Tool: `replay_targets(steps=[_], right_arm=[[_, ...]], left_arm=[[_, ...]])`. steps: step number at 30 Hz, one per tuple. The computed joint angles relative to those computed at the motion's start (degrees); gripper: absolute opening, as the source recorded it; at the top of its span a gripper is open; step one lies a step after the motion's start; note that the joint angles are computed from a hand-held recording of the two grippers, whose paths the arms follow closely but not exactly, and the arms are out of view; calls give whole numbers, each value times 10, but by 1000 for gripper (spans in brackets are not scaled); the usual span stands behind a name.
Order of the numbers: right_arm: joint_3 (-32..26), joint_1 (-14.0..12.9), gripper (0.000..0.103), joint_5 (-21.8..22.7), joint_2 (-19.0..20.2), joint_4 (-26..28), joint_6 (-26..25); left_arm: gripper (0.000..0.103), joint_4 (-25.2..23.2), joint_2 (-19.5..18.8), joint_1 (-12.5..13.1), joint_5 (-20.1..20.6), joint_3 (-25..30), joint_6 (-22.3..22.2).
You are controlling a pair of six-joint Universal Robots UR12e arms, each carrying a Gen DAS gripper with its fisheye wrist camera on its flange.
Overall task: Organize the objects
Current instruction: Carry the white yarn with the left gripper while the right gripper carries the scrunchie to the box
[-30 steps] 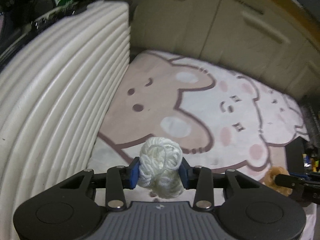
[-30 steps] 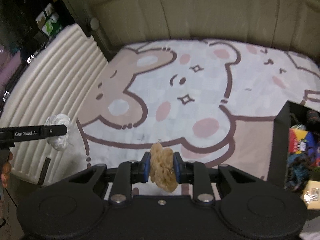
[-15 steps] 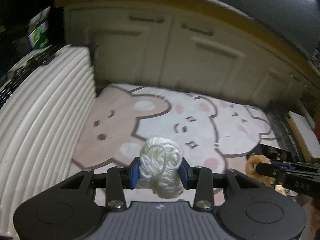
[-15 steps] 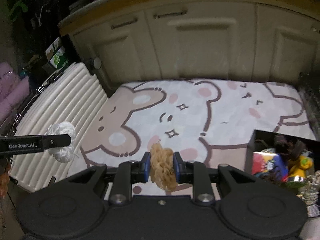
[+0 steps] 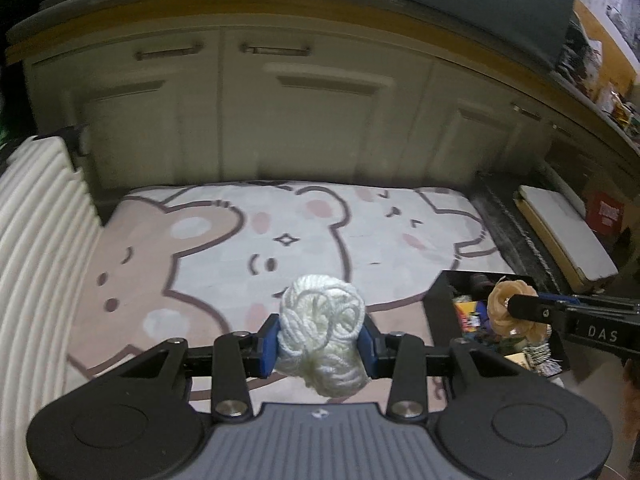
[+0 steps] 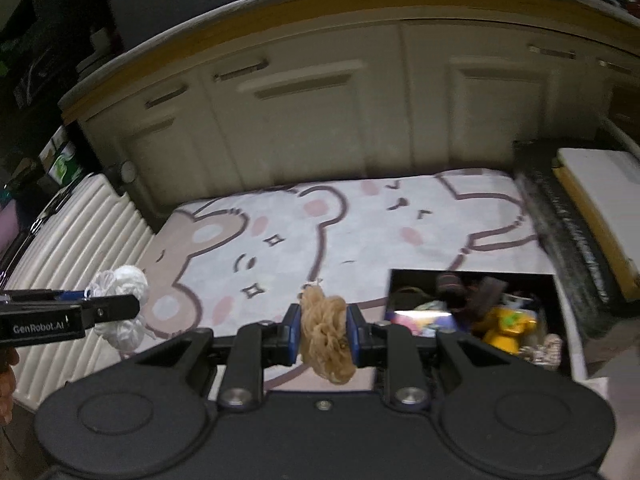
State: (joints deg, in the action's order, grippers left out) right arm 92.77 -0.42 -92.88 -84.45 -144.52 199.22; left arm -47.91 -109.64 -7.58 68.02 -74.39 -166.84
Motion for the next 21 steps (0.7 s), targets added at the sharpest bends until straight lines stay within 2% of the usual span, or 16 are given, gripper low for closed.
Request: replay_targets(steps=[10, 21], right_arm=[[33, -26, 24, -25, -30, -7, 12], [54, -59, 25, -44, -37, 65, 28]], left_arm=[[41, -15, -15, -28, -37, 16, 13], [41, -46, -31, -51, -69, 31, 33]])
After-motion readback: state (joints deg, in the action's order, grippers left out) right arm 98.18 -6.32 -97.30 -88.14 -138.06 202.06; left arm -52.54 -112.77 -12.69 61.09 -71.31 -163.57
